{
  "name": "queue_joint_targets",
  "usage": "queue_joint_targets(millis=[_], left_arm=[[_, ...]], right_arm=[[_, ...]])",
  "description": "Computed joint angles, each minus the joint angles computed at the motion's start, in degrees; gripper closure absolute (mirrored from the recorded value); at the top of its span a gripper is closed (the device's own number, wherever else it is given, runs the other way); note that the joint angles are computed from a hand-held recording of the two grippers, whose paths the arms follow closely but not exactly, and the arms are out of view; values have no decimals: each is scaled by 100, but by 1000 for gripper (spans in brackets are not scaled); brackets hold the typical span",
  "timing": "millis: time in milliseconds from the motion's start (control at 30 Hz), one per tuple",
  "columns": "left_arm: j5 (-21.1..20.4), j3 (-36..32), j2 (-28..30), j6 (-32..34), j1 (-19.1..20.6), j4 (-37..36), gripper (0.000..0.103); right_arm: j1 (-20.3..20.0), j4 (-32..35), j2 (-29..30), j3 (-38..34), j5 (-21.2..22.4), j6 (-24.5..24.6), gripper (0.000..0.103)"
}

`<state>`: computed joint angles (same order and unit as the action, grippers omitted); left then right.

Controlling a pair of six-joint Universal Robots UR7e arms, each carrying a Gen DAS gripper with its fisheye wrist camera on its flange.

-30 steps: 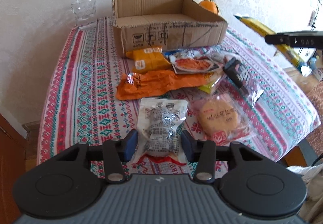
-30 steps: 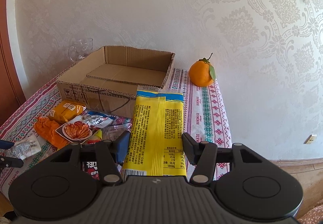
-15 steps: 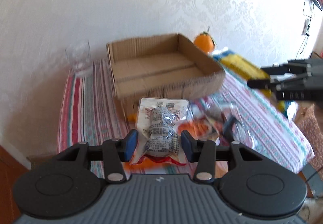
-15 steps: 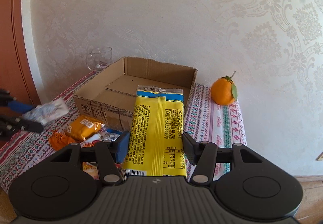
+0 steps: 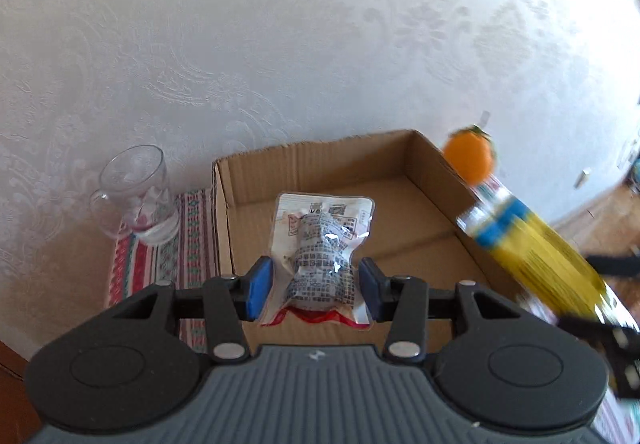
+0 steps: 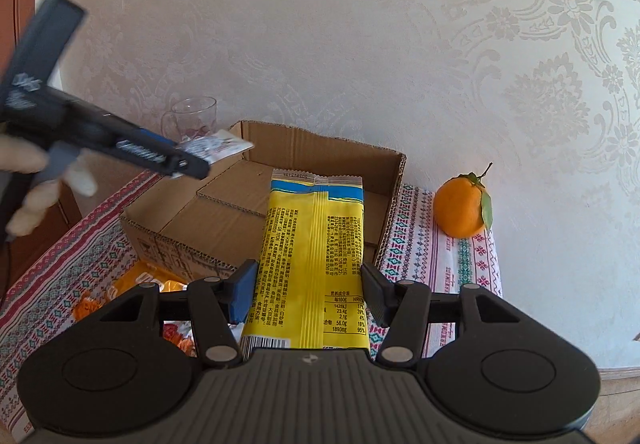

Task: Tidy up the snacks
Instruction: 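Lower both packets into the cardboard box and open both grippers, then withdraw both tools from the box back over the table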

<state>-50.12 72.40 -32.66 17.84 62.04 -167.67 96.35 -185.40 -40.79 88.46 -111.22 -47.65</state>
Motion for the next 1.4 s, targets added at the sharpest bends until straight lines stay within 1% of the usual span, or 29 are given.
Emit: queue_joint_targets(millis=[67,100,167,200,267,300,333,400,500,600,667,767,933,1067,1133,1200,1267,1300,1367,1400], left_arm=[[-2,-485,282,-109,89,154,56],[26,-723,439,-85,130,190,49],[158,-1101,664,-250,181,422,46],[223,-1185,728,-261,191,452,45],[322,-1083,740,-137,179,229,38],[305,-1016,722,-98,178,133,30],[265,-912,675,-66,177,41,25],[215,-710,585,-35,169,-118,25],[181,-522,487,22,164,-263,24],[205,-379,376,68,133,-260,22],[283,-269,324,154,108,-353,19],[361,-52,214,264,78,-541,18],[466,325,-5,314,45,-716,18],[386,552,-166,230,40,-773,18],[365,623,-223,229,37,-783,18],[380,668,-249,212,32,-807,18],[349,721,-290,184,31,-811,19],[334,749,-312,178,31,-813,19],[324,791,-329,208,22,-849,19],[330,816,-338,219,12,-880,19]], right_arm=[[5,19,30,-59,-11,20,42],[7,31,49,-94,-18,24,42],[20,18,77,-123,-44,31,42],[24,27,84,-132,-55,42,42],[25,48,102,-157,-69,58,42],[28,69,114,-178,-80,59,42],[33,87,129,-198,-93,61,42],[47,127,188,-291,-105,61,42],[75,371,290,-530,-75,158,42],[140,516,517,-896,-157,87,42],[175,760,693,-1227,-206,140,42],[218,1112,1012,-1781,-315,233,42],[256,1963,1666,-2928,-547,550,42],[256,2439,2305,-3977,-782,828,42],[261,2714,2639,-4543,-960,946,39],[230,2974,2767,-4817,-881,1121,21],[188,2988,2683,-4712,-661,1246,8],[173,2904,2597,-4564,-558,1263,3],[159,2688,2372,-4176,-428,1203,0],[165,2576,2287,-4024,-423,1156,0]])
